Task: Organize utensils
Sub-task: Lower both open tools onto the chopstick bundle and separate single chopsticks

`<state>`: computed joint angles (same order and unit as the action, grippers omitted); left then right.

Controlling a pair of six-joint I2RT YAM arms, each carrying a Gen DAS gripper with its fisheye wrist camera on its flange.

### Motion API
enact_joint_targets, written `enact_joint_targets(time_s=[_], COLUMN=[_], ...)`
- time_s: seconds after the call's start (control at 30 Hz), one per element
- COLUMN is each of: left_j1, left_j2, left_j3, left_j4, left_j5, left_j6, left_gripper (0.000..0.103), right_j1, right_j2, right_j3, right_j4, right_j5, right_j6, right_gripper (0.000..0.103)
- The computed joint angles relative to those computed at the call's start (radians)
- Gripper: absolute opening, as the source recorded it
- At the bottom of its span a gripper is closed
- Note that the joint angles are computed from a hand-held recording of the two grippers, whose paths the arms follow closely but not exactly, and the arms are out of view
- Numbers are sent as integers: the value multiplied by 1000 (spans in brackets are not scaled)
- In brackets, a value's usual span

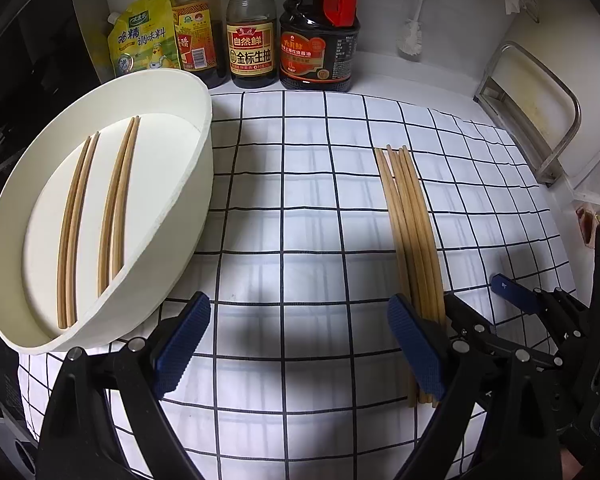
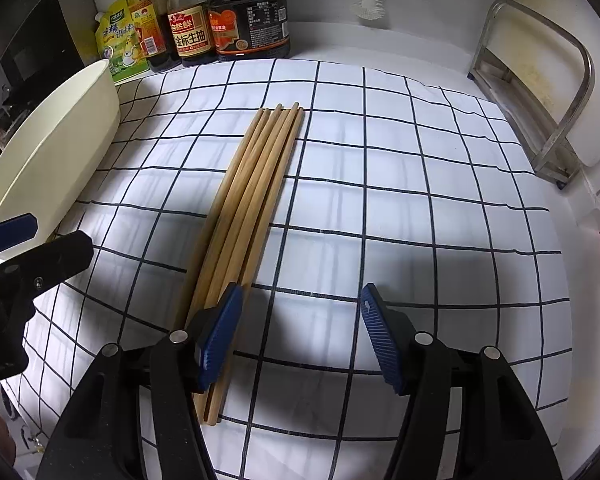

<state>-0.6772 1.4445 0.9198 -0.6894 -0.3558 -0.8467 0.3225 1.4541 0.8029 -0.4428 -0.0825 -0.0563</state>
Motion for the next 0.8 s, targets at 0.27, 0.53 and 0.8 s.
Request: enact_joint_targets(time_s=[0.27, 0.53, 0.8], left_j1=[5, 5, -3], left_j2=[7, 42, 145], left_j3=[2, 14, 59], left_j4=[-1, 22, 76], left_j5=[-2, 8, 21], left_j6=[1, 6, 21], left_gripper=[89, 89, 89], right_j1=[19, -22, -139], right_j2=[15, 24, 9], right_j3=[10, 2, -23], right_j4=[8, 20, 45], right_j5=[17, 30, -21], right_j6=[12, -1, -57], right_gripper=[59, 59, 59])
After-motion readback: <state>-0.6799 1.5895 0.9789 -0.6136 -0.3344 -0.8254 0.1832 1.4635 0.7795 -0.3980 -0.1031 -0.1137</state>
